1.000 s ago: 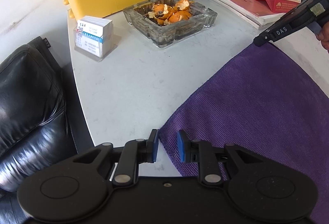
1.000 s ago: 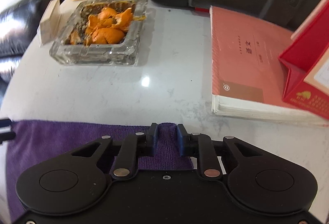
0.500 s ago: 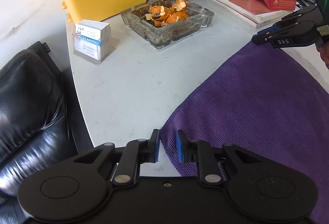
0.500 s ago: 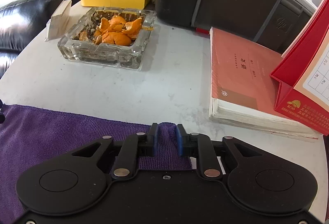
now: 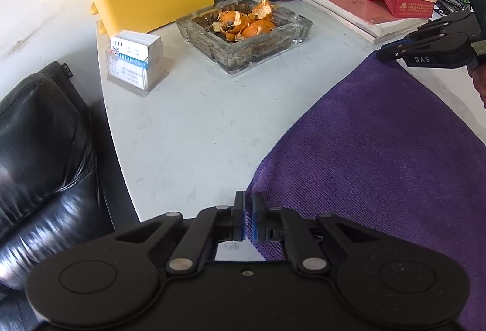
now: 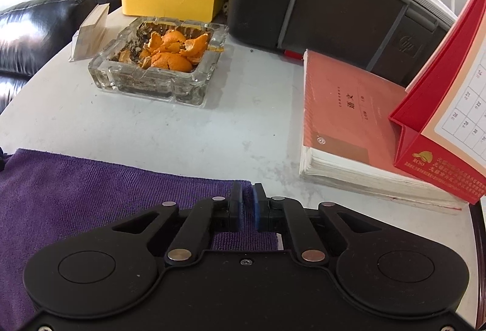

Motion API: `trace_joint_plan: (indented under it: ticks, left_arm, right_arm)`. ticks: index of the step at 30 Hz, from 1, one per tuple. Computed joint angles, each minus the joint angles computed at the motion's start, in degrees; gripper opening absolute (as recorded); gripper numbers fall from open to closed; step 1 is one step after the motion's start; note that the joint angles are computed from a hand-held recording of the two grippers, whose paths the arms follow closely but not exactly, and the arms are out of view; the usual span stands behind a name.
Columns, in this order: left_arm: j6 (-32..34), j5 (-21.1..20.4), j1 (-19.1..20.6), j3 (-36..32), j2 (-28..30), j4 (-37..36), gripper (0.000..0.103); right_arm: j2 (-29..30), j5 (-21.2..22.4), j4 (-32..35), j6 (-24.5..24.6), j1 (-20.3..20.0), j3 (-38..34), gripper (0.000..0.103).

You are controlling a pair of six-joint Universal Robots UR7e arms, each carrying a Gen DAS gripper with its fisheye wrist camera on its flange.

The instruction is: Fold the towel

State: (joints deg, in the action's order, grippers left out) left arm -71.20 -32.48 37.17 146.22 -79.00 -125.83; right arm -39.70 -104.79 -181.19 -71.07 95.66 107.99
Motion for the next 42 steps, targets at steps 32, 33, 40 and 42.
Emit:
trace_joint_plan:
  ticks: [32,33,40,42]
  left_arm:
    - [1.2,2.5,0.1,0.3,-1.4,4.6,0.005]
    - [1.4,2.4,0.2,0.3,-1.3,4.1,0.005]
    - [4.4,1.2,0.2,0.6,-0.1,0.4,0.005]
    - [4.6,1.2,0.3,0.5,0.2,0.4,0.006]
  right_arm:
    - [0.7,-1.4,5.5,5.4,-0.4,-3.7,0.017]
    - [0.7,-1.4,5.5,5.5,-0.4,-3.8,0.017]
    - [0.9,-1.3,5.5,5.6,-0.5,-4.0,0.017]
    - [0.8,-1.4,5.5,5.6,-0.5,-3.9,0.017]
